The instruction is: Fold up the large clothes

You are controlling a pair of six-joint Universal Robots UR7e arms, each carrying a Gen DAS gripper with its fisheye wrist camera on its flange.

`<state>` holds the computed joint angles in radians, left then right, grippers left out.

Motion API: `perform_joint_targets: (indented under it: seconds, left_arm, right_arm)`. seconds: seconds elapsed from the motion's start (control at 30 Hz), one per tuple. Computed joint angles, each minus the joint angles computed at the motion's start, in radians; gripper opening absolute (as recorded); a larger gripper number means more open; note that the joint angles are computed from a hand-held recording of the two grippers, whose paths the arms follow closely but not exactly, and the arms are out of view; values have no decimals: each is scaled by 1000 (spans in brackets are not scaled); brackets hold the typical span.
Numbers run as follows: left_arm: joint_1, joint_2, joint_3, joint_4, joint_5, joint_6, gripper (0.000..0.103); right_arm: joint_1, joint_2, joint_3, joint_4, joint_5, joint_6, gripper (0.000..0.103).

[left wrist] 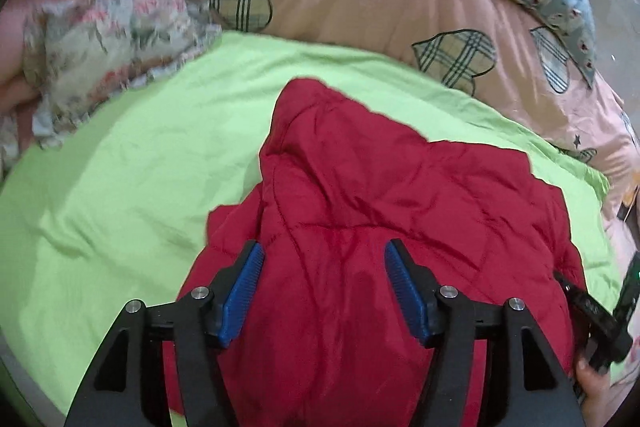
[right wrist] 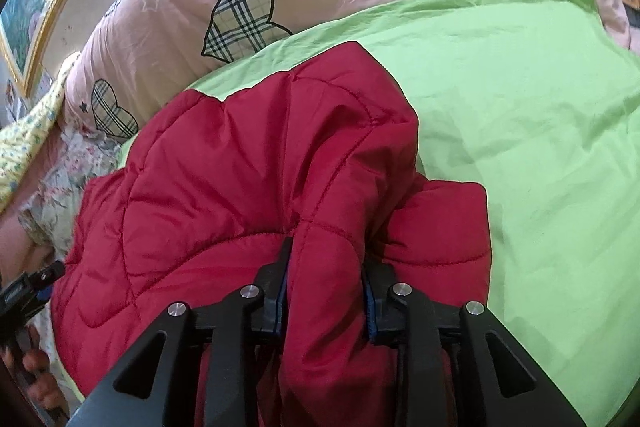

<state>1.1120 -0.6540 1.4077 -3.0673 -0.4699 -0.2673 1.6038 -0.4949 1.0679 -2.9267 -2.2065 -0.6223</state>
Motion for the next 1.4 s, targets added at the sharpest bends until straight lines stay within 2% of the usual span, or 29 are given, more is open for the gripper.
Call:
perform_joint_targets:
  seconds: [0.1, 0.17, 0.3, 0.43, 0.63, 0.7, 0.77, 0.83, 0.9, 0.93, 1.0, 1.07, 1.13, 1.17, 1.23, 1.27, 1.4]
  left_arm:
    - [-35, -17, 56, -101, -28, 70, 63]
    - [-54, -25, 88, -106, -79, 83, 63]
    - [-57, -5, 87, -25, -124, 48, 62]
    - [-42, 58, 16, 164, -49, -29, 65]
    - [-8, 60, 0, 150, -121, -78, 66]
    - [-8, 68, -13, 154, -116, -68, 66]
    - [-1, 73, -22, 140, -114, -44, 66]
    - [-1, 83, -24, 121, -111, -35, 66]
    - [2, 86, -25, 110, -110, -25, 66]
    - [2, 88, -25, 105, -107, -21, 66]
    - [4, 87, -22, 97, -108, -16, 66]
    - [2, 87, -17, 88, -107, -15, 66]
    - [1, 85, -13, 86, -105, -18, 66]
    - [-1, 82, -8, 89, -102, -22, 66]
    - [-16, 71, 17, 76, -86, -20, 66]
    - [-25, 63, 34, 61, -82, -13, 64]
    - [-59, 34, 109, -45, -59, 45, 65]
  right_arm:
    - [0, -3, 4, 4, 7, 10, 27]
    - [-1, -10, 11, 7, 15, 19, 27]
    - [-3, -23, 24, 15, 31, 41, 27]
    - [-4, -29, 29, 21, 45, 57, 28]
    - [-7, -69, 85, -13, 97, 82, 35]
    - [2, -80, 124, -102, 96, 49, 38]
    - [16, -83, 166, -241, 99, -27, 45]
    - [29, -88, 215, -391, 138, -125, 46]
    - [38, -95, 253, -473, 180, -184, 47]
    - [41, -101, 275, -494, 199, -210, 48]
    - [43, -112, 303, -460, 208, -217, 50]
    - [47, -117, 325, -403, 183, -206, 50]
    - [52, -114, 335, -372, 158, -230, 50]
    - [58, -97, 325, -384, 120, -260, 48]
    - [69, -25, 252, -401, -27, -334, 48]
    - [70, -7, 228, -392, -65, -337, 49]
    - [67, 5, 198, -377, -95, -320, 47]
